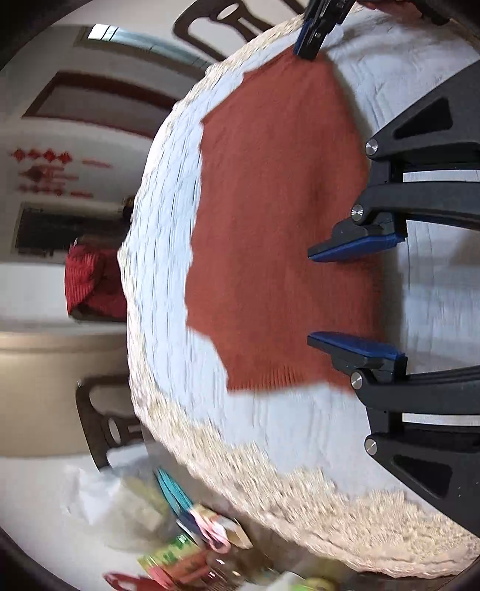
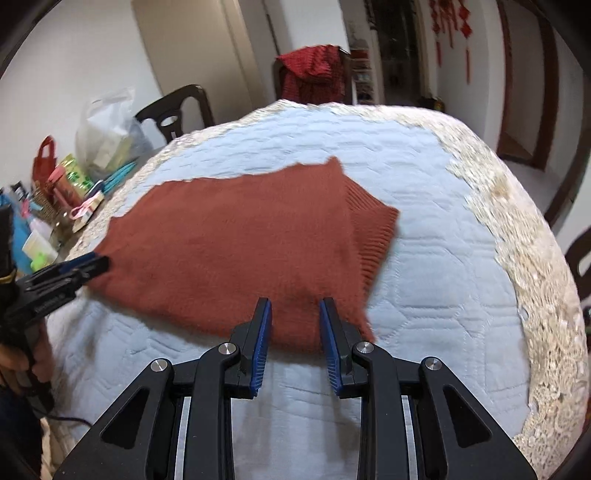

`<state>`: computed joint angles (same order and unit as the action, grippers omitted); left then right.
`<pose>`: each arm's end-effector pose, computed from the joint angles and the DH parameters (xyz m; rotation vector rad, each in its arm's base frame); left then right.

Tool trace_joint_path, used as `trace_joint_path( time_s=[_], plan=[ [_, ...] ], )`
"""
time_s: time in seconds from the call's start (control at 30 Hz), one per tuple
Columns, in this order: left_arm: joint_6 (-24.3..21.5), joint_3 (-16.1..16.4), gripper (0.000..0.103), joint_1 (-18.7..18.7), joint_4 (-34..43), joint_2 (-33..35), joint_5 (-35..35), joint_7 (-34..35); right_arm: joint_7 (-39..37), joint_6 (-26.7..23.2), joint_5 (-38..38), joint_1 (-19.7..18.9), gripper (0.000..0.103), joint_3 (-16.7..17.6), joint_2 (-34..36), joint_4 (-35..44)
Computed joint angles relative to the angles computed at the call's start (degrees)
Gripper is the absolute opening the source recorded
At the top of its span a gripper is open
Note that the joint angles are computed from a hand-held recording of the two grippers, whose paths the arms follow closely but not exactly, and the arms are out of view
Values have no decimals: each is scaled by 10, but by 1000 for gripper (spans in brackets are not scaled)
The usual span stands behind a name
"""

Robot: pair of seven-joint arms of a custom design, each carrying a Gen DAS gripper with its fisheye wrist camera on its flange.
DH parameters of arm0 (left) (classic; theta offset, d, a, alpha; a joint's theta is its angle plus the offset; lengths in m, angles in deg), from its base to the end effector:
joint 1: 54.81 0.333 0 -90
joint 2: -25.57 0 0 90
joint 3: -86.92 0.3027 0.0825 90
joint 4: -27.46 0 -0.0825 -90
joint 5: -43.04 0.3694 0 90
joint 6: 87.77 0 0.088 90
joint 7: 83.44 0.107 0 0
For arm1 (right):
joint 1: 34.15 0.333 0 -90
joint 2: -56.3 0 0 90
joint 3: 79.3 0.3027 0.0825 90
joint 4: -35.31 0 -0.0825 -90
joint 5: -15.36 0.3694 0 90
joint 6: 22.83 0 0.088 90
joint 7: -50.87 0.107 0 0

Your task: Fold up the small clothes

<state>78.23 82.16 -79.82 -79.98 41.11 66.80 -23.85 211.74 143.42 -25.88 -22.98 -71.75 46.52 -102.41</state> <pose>0.5545 -0.3396 0.4493 -1.4942 2.1153 -0.8961 0.4589 0.1988 0.4405 -1.5073 1.9567 -0.5365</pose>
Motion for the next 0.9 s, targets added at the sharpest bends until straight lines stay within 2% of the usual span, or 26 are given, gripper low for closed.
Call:
trace_joint_path(
  time_s=[0.03, 0.1, 0.23, 0.33, 0.4, 0.5, 0.6, 0.67, 0.7, 0.73, 0.77, 0.83, 0.9],
  plan=[
    [1, 0, 42, 4, -4, -1, -6, 0, 6, 6, -5, -2, 27, 1, -1, -3],
    [11, -20, 42, 28, -12, 3, -49, 34, 7, -1, -9, -3, 27, 3, 3, 1],
    [25, -20, 42, 28, -17, 7, -81, 61, 0, -9, -4, 3, 27, -1, 8, 5],
    [31, -42, 42, 48, -19, 8, -137, 102, -4, 9, 7, 4, 27, -7, 4, -5],
    [35, -70, 42, 73, -30, 0, -195, 147, -10, 17, 23, 5, 27, -10, -3, -13],
    [52, -127, 42, 123, -66, -26, -319, 241, -1, 42, 36, -2, 29, -6, -28, -40],
    [49, -185, 42, 175, -94, -47, -464, 347, 0, 77, 64, -5, 43, -5, -60, -81],
    [40, -186, 42, 178, -105, -56, -513, 370, -9, 112, 104, 8, 44, -19, -73, -111],
    [37, -183, 42, 177, -109, -57, -531, 375, -18, 127, 125, 38, 44, -49, -73, -123],
    [37, -188, 42, 180, -108, -55, -562, 398, -59, 147, 188, 64, 44, -68, -70, -137],
    [41, -188, 42, 178, -106, -52, -582, 414, -69, 166, 209, 70, 44, -71, -66, -145],
    [43, -172, 45, 161, -95, -45, -585, 410, -53, 193, 200, 51, 45, -59, -61, -150],
    [43, -166, 51, 151, -76, -31, -605, 426, -67, 211, 227, 90, 45, -99, -51, -149]
  ],
)
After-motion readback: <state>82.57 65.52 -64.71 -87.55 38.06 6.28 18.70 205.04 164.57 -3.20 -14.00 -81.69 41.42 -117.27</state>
